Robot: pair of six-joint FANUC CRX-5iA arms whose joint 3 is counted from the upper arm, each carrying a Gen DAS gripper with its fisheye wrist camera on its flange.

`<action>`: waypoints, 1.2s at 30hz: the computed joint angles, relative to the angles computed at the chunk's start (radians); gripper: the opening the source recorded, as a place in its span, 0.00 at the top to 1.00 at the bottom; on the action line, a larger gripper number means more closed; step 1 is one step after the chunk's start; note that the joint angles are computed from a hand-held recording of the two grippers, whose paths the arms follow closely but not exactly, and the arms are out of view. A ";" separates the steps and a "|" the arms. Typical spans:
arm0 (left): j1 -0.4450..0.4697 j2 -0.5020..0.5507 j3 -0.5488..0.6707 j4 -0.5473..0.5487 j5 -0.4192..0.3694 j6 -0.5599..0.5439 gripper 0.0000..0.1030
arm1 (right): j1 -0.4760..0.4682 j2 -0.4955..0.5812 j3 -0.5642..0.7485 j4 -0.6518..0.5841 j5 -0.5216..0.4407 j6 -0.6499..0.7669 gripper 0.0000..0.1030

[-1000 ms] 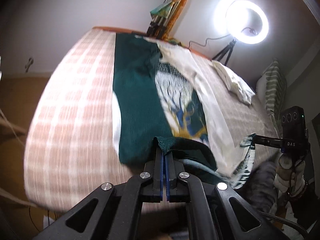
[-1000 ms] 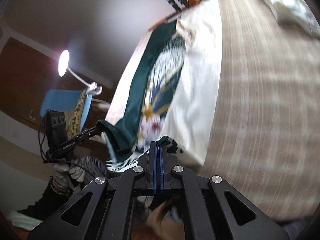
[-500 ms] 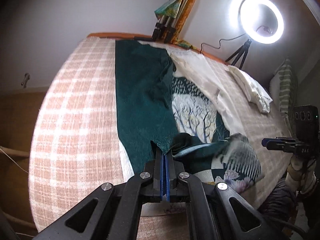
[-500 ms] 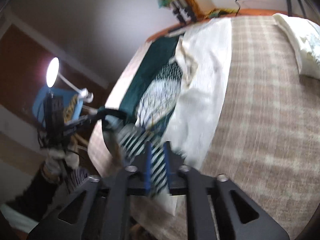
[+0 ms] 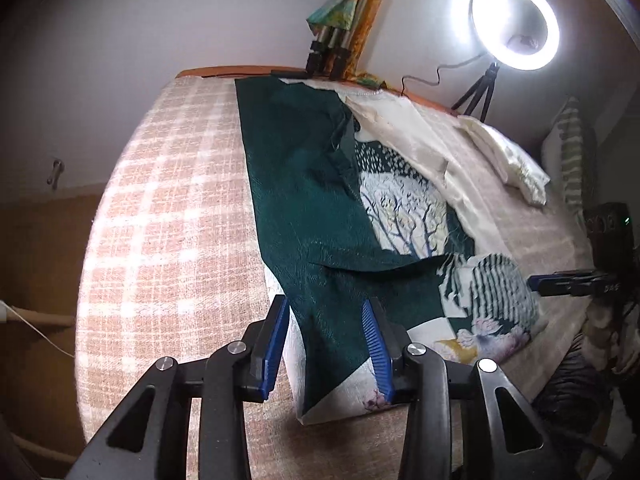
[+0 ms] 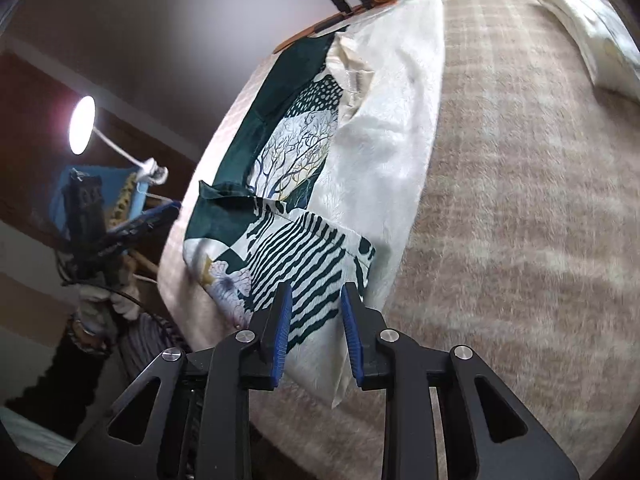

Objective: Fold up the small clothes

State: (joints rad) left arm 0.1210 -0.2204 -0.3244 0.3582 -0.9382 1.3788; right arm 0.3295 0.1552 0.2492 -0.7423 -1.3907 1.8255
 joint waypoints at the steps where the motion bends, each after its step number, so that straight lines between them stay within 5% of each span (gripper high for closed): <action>1: -0.012 0.010 0.009 -0.024 0.003 0.007 0.63 | -0.013 0.003 -0.001 -0.023 -0.017 -0.001 0.74; 3: -0.041 0.034 0.023 -0.062 0.018 0.016 0.67 | 0.000 -0.005 -0.017 -0.004 -0.011 -0.007 0.74; 6: -0.059 0.063 0.034 -0.054 0.028 0.012 0.94 | 0.058 -0.035 -0.054 0.072 0.034 -0.009 0.74; 8: -0.064 0.061 0.035 -0.050 0.038 0.007 1.00 | 0.077 -0.045 -0.059 0.077 0.043 0.011 0.76; 13: -0.048 0.047 0.050 -0.102 0.000 0.031 1.00 | 0.092 -0.083 -0.073 0.077 0.069 0.050 0.72; 16: -0.021 0.036 0.026 -0.086 -0.007 0.035 1.00 | 0.024 -0.051 -0.051 0.006 0.048 0.013 0.63; 21: -0.014 0.021 -0.007 -0.043 0.008 0.000 1.00 | -0.032 0.024 -0.010 -0.080 -0.003 -0.041 0.63; 27: -0.042 0.018 0.004 -0.037 -0.001 -0.060 1.00 | -0.116 0.110 0.058 -0.269 -0.172 -0.036 0.63; 31: -0.044 0.030 0.013 -0.044 0.000 -0.040 1.00 | -0.135 0.135 0.081 -0.297 -0.193 -0.065 0.51; 36: -0.038 0.036 0.006 -0.034 0.011 -0.025 1.00 | -0.111 0.185 0.127 -0.276 -0.149 -0.132 0.56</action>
